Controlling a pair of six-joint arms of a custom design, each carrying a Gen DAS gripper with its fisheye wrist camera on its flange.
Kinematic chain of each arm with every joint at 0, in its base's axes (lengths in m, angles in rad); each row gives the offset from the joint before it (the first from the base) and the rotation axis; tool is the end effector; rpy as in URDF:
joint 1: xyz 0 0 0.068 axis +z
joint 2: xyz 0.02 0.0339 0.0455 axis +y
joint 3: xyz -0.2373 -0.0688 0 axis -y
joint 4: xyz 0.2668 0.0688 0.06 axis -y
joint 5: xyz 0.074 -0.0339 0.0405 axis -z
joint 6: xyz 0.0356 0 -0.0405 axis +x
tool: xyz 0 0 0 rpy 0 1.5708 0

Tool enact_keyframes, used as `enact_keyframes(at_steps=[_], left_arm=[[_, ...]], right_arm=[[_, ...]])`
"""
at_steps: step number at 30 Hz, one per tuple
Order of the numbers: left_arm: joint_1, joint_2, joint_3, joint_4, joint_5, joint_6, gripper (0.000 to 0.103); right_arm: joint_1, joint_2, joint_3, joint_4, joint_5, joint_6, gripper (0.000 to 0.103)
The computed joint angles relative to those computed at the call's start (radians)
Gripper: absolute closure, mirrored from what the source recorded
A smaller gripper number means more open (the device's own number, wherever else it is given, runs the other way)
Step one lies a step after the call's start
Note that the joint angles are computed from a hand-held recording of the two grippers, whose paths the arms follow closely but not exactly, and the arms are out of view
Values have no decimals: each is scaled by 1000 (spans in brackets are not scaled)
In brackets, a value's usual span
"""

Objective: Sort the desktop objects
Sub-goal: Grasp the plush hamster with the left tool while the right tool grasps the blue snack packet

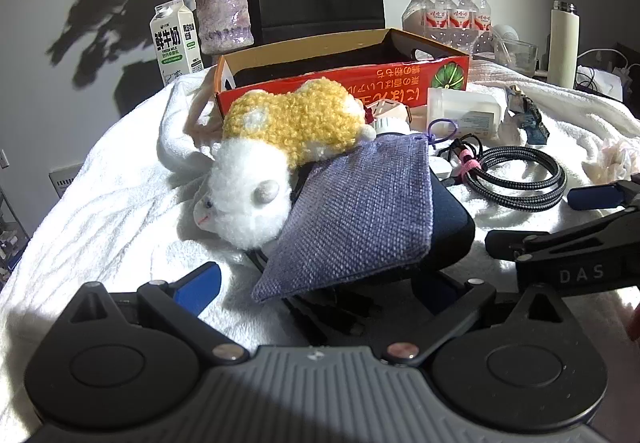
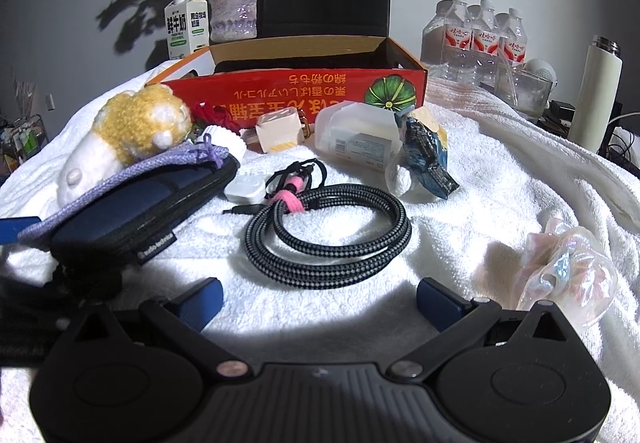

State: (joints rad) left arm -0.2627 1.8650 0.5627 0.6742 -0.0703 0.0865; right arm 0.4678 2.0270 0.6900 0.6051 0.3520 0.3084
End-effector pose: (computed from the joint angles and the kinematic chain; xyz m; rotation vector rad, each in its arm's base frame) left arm 0.2962 -0.0771 0.0349 0.3428 2.1703 -0.0216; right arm 0.2953 0.1354 0.0091 -0.0013 2.2489 0.0093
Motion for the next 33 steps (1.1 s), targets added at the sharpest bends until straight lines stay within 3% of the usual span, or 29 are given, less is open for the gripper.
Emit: enact_keyframes(at_steps=[3,10,13,23,30,33], left_arm=[[12,-19,2,-38,26,-42,0],[54,-89,-70,-13,105,-37,0],[86,-125,-93,-23,155,-65,0],[152,-140,-187,155,247,-89,0],[211,-153,-178,146,340,-133,0],[244,-180,-169,168,347,-134,0]], right_arm=[[-1,-2,-2,1,-1,0,0],[7,2,1,-1,12,11,0],[12,-36,-3,-67,4,11,0],[70,-48,-53,-28,78,17,0],[67,-50,-62,-12,79,12,0],[56,-96,-61,-85,48,9,2]])
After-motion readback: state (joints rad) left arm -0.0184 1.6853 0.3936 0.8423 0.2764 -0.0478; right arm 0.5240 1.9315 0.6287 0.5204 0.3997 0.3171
